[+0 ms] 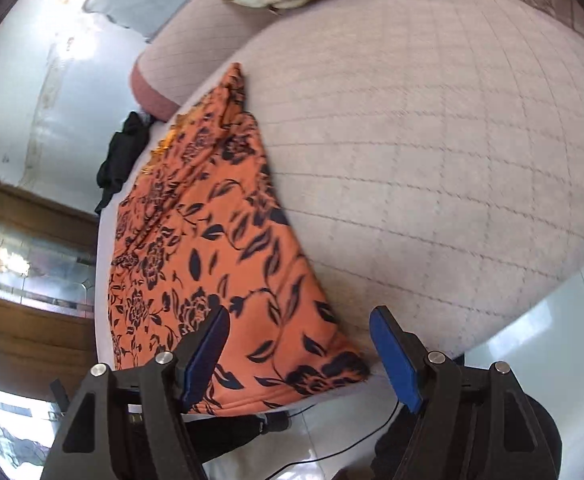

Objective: Fold small clothes

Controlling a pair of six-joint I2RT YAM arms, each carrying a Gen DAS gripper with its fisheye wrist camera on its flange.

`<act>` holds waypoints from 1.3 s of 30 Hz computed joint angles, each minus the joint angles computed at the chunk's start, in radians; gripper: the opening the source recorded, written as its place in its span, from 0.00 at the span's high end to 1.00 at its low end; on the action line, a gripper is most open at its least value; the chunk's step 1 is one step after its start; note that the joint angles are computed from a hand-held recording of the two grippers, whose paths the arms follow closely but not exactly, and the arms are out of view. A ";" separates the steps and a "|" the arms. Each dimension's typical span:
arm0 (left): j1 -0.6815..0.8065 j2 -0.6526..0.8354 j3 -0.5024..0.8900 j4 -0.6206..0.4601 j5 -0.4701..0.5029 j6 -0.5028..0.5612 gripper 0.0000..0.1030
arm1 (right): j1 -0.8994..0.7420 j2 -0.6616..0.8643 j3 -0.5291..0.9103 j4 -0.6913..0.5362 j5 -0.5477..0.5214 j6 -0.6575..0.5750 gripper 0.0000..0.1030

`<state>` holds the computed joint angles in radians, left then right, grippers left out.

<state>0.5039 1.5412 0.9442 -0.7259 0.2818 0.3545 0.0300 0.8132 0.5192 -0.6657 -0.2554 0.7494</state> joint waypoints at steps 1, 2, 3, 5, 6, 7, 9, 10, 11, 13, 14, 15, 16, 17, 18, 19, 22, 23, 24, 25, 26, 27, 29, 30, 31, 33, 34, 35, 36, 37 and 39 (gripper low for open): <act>-0.006 0.004 -0.002 -0.008 0.011 0.009 0.58 | -0.019 -0.004 -0.008 -0.002 -0.016 -0.007 0.26; -0.018 0.011 0.001 -0.007 0.008 0.006 0.59 | -0.023 0.000 -0.014 0.001 -0.018 -0.003 0.26; -0.026 0.006 -0.009 0.011 -0.001 0.003 0.59 | -0.020 0.003 -0.018 0.001 -0.014 0.001 0.26; -0.031 0.010 -0.012 0.022 0.003 0.002 0.59 | 0.000 0.036 -0.022 0.017 -0.009 0.010 0.26; -0.024 0.020 -0.002 0.018 0.013 0.005 0.59 | 0.014 0.060 -0.025 0.037 -0.013 0.017 0.26; -0.018 0.030 0.007 0.014 0.025 0.002 0.58 | 0.032 0.079 -0.029 0.058 -0.010 0.031 0.26; 0.013 0.053 0.032 -0.016 0.048 0.010 0.47 | 0.065 0.126 -0.042 0.114 -0.005 0.063 0.26; 0.018 0.067 0.043 -0.028 0.053 0.009 0.40 | 0.089 0.165 -0.049 0.159 0.005 0.081 0.27; 0.020 0.075 0.048 -0.029 0.056 0.011 0.38 | 0.117 0.195 -0.047 0.177 0.038 0.097 0.26; 0.014 0.081 0.049 -0.027 0.056 0.014 0.37 | 0.196 0.246 -0.012 0.170 0.126 0.105 0.26; 0.012 0.081 0.049 -0.026 0.057 0.015 0.37 | 0.225 0.259 0.004 0.157 0.153 0.094 0.32; 0.014 0.080 0.049 -0.027 0.065 0.016 0.38 | 0.249 0.268 0.017 0.144 0.170 0.079 0.44; 0.011 0.083 0.052 -0.027 0.076 0.015 0.44 | 0.255 0.272 0.023 0.134 0.170 0.063 0.53; 0.015 0.083 0.054 -0.033 0.087 0.025 0.52 | 0.252 0.272 0.028 0.127 0.148 0.039 0.76; 0.017 0.082 0.055 -0.036 0.084 0.034 0.62 | 0.235 0.266 0.021 0.137 0.105 0.018 0.82; 0.012 0.078 0.053 -0.030 0.068 0.036 0.63 | 0.225 0.258 0.013 0.147 0.079 0.009 0.82; 0.014 0.089 0.064 -0.037 0.072 0.041 0.59 | 0.232 0.279 0.020 0.144 0.093 0.013 0.80; 0.016 0.097 0.072 -0.044 0.069 0.041 0.53 | 0.225 0.279 0.018 0.149 0.081 0.015 0.79; 0.018 0.105 0.079 -0.051 0.065 0.040 0.38 | 0.224 0.281 0.021 0.148 0.074 0.017 0.76; 0.018 0.106 0.080 -0.050 0.063 0.035 0.32 | 0.222 0.287 0.026 0.147 0.071 0.014 0.72; 0.018 0.102 0.075 -0.042 0.059 0.031 0.32 | 0.225 0.286 0.025 0.152 0.066 0.012 0.55; 0.018 0.101 0.073 -0.039 0.053 0.035 0.32 | 0.227 0.279 0.017 0.171 0.049 0.011 0.31; 0.014 0.096 0.066 -0.032 0.046 0.038 0.32 | 0.258 0.278 0.014 0.196 0.057 0.018 0.26; 0.008 0.093 0.063 -0.028 0.040 0.038 0.35 | 0.291 0.295 0.023 0.195 0.095 0.009 0.27; 0.006 0.090 0.061 -0.025 0.034 0.041 0.50 | 0.313 0.313 0.034 0.192 0.119 -0.003 0.28; -0.013 0.075 0.049 -0.002 0.003 0.043 0.75 | 0.373 0.366 0.082 0.147 0.210 -0.012 0.56; -0.014 0.076 0.054 -0.007 0.013 0.048 0.84 | 0.387 0.387 0.101 0.128 0.237 -0.022 0.70; -0.012 0.083 0.065 -0.021 0.030 0.051 0.85 | 0.395 0.399 0.114 0.114 0.249 -0.034 0.89; -0.011 0.084 0.068 -0.025 0.034 0.053 0.86 | 0.389 0.394 0.112 0.120 0.230 -0.040 0.90; -0.009 0.086 0.073 -0.030 0.039 0.058 0.87 | 0.381 0.386 0.113 0.122 0.217 -0.047 0.90; 0.008 0.099 0.094 -0.058 0.078 0.072 0.87 | 0.383 0.375 0.126 0.112 0.209 -0.058 0.90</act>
<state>0.5115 1.6403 1.0379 -0.7837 0.3595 0.4267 0.4131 1.1884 0.6448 -0.5541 -0.0467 0.6917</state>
